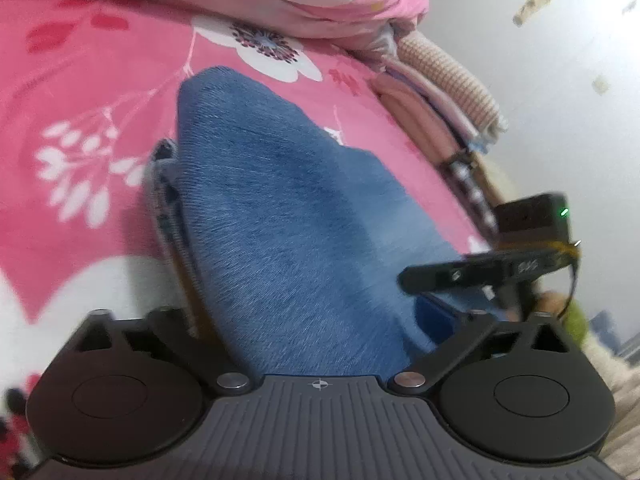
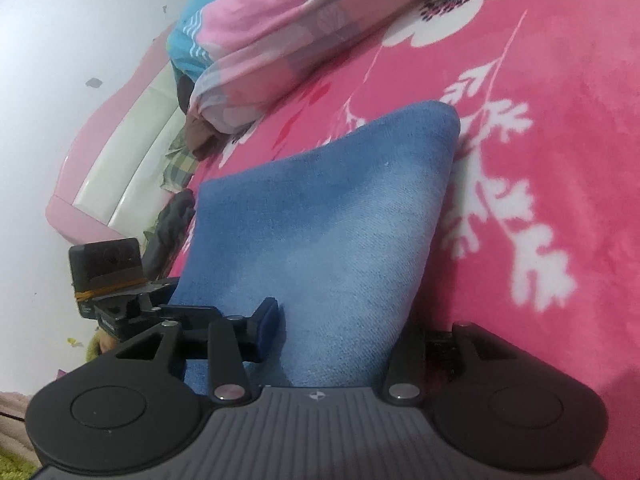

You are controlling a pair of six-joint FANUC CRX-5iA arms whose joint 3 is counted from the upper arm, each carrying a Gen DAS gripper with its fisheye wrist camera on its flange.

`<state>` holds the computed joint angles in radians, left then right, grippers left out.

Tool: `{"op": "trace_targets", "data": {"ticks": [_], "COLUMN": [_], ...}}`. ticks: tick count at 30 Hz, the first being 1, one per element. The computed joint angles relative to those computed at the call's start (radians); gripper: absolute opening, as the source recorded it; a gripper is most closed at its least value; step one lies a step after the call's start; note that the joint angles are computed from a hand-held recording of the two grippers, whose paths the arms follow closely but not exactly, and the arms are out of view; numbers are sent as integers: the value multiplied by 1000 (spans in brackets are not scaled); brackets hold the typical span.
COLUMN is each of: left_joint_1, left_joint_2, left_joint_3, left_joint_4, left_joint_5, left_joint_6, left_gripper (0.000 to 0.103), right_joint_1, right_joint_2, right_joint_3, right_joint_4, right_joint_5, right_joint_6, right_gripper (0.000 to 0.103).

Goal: Fold clothes
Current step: 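Carry the jeans in the left gripper while the right gripper carries the towel toward the clothes stack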

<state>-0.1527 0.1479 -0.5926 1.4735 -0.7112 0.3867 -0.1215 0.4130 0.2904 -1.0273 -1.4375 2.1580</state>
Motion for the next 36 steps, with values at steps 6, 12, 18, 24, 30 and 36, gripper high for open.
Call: {"op": "trace_targets", "data": {"ticks": [6, 12, 18, 24, 30, 36], "left_joint_1": [-40, -125, -137, -181, -229, -248], "left_joint_2": [29, -51, -82, -106, -119, -97], "left_joint_3": [-33, -86, -97, -93, -78, -24], "left_joint_4": [246, 364, 404, 427, 471, 399], "left_joint_5": [-28, 143, 124, 153, 173, 181], "left_joint_6": [-135, -225, -239, -257, -310, -268], "left_gripper": [102, 62, 53, 52, 53, 53], "right_joint_1": [17, 39, 21, -14, -54, -100], "right_joint_2": [38, -20, -88, -129, -183, -230], "right_joint_3": [24, -39, -103, -134, -165, -195], "right_joint_4": [-36, -38, -72, -104, -126, -140], "right_joint_5": [-18, 64, 104, 104, 108, 120], "right_joint_6": [42, 116, 176, 198, 222, 235], "right_gripper": [48, 46, 35, 32, 32, 33]}}
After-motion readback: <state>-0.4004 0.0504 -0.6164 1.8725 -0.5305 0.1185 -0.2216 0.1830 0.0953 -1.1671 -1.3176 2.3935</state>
